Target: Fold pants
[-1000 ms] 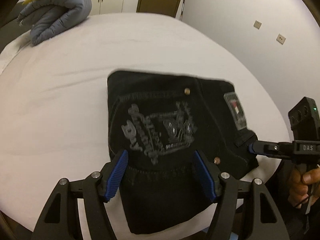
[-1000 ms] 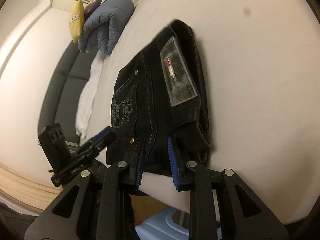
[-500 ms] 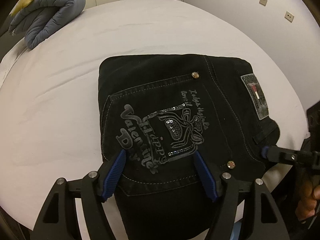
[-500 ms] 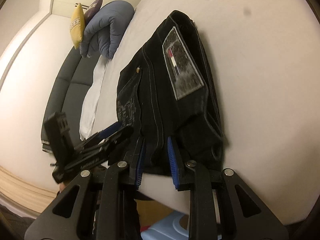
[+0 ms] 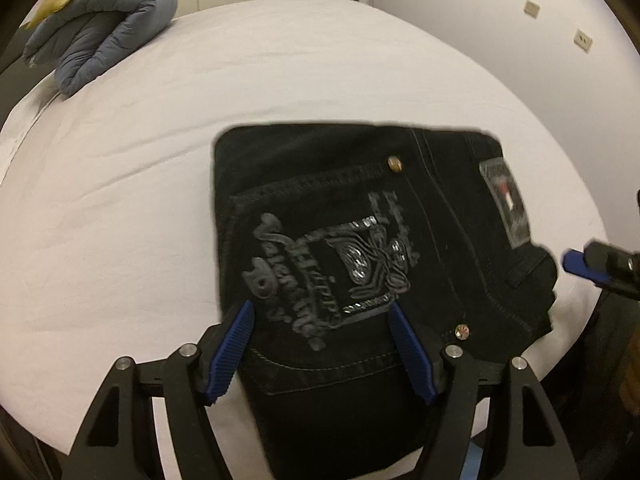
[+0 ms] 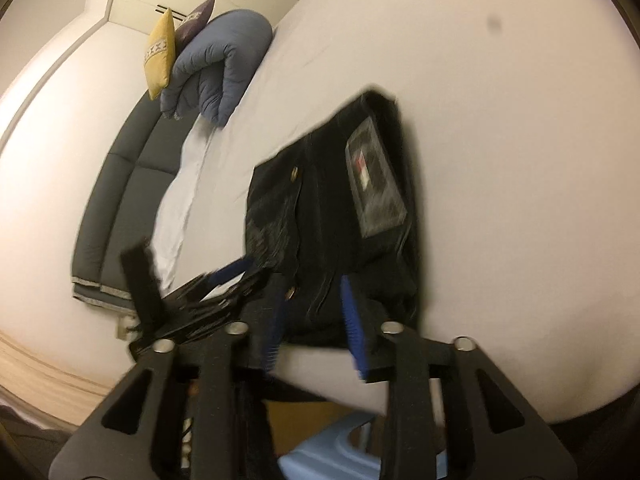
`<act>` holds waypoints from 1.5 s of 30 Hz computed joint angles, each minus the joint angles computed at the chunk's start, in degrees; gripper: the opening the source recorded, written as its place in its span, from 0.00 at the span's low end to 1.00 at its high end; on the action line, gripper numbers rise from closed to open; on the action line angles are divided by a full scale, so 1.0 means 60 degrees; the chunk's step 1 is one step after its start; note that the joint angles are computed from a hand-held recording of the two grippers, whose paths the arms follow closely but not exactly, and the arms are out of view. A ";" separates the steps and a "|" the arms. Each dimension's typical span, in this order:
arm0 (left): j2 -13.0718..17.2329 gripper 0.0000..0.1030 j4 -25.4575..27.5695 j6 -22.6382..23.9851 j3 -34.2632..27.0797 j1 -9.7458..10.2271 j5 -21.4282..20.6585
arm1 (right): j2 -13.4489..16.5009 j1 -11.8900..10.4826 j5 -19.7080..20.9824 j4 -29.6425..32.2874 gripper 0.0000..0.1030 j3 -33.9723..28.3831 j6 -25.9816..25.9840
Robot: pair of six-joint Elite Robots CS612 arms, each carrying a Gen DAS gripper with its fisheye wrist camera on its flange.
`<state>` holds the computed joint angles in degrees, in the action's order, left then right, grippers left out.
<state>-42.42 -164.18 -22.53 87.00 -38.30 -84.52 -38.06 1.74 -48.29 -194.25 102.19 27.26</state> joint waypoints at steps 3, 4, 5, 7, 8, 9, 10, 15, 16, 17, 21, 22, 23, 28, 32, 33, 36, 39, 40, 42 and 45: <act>-0.0092 0.87 -0.0334 -0.0325 0.0124 0.0154 0.0200 | -0.0125 -0.0095 -0.0738 0.0034 0.66 -0.0080 -0.0167; -0.0071 0.89 -0.0358 -0.0464 0.0108 0.0234 0.0206 | -0.0093 -0.0156 -0.0714 0.0158 0.66 -0.0212 -0.0323; -0.0026 0.89 -0.0246 -0.0594 0.0041 0.0316 0.0214 | -0.0068 -0.0204 -0.0687 0.0363 0.66 -0.0308 -0.0470; 0.0120 0.89 -0.0023 -0.0848 -0.0153 0.0517 -0.0003 | -0.0050 -0.0273 -0.0786 0.1154 0.66 -0.0534 -0.0781; 0.0188 0.89 0.0024 -0.0938 -0.0263 0.0607 -0.0270 | 0.0043 -0.0325 -0.0612 0.1556 0.66 -0.0717 -0.0882; 0.0285 0.89 0.0152 -0.1022 -0.0391 0.0698 -0.0570 | 0.0151 -0.0358 -0.0466 0.1836 0.66 -0.0867 -0.0885; 0.0374 0.89 0.0326 -0.0986 -0.0537 0.0759 -0.0827 | 0.0218 -0.0359 -0.0483 0.2160 0.66 -0.1002 -0.0909; 0.0819 0.89 0.0851 -0.0778 -0.1170 0.0946 -0.2340 | 0.0532 -0.0283 -0.0480 0.3018 0.66 -0.1558 -0.1205; 0.0877 0.89 0.0877 -0.0830 -0.1247 0.0955 -0.2422 | 0.0585 -0.0289 -0.0319 0.3031 0.66 -0.1636 -0.1185; 0.0933 0.89 0.0887 -0.0818 -0.1327 0.0953 -0.2479 | 0.0645 -0.0290 -0.0163 0.3123 0.66 -0.1739 -0.1137; 0.1104 0.73 0.0981 -0.0667 -0.1615 0.0978 -0.2951 | 0.0820 -0.0211 0.0160 0.3493 0.56 -0.2076 -0.1277; 0.1122 0.68 0.1057 -0.0660 -0.1685 0.0967 -0.2970 | 0.0847 -0.0147 0.0045 0.3608 0.46 -0.2168 -0.1389; 0.1154 0.66 0.1182 -0.0644 -0.1788 0.0961 -0.2951 | 0.0827 -0.0094 -0.0139 0.3780 0.40 -0.2211 -0.1578; 0.1169 0.32 0.1132 -0.1031 -0.1929 0.0902 -0.2846 | 0.0711 -0.0027 -0.0607 0.3420 0.17 -0.2071 -0.1612; 0.0977 0.23 0.0968 -0.1007 -0.1862 0.0752 -0.2528 | 0.0339 0.0122 -0.1088 0.2817 0.15 -0.1777 -0.2116; 0.0934 0.22 0.0865 -0.1029 -0.1871 0.0729 -0.2482 | 0.0258 0.0133 -0.1071 0.2718 0.15 -0.1725 -0.2163; 0.0815 0.21 0.0463 -0.0961 -0.1954 0.0667 -0.2339 | -0.0040 0.0082 -0.0938 0.2334 0.15 -0.1589 -0.2322; 0.0850 0.21 0.0301 -0.0878 -0.2292 0.0642 -0.2216 | -0.0183 -0.0129 -0.0599 0.2044 0.15 -0.1644 -0.2139; 0.0931 0.22 0.0292 -0.0867 -0.2470 0.0648 -0.2241 | -0.0190 -0.0195 -0.0516 0.2009 0.15 -0.1685 -0.2109; 0.1186 0.22 0.0423 -0.0825 -0.2908 0.0666 -0.2322 | -0.0204 -0.0324 -0.0528 0.2090 0.15 -0.1795 -0.2142; 0.1800 0.22 0.1010 -0.0670 -0.3803 0.0668 -0.2409 | 0.0027 -0.0511 -0.0461 0.2415 0.15 -0.2100 -0.2064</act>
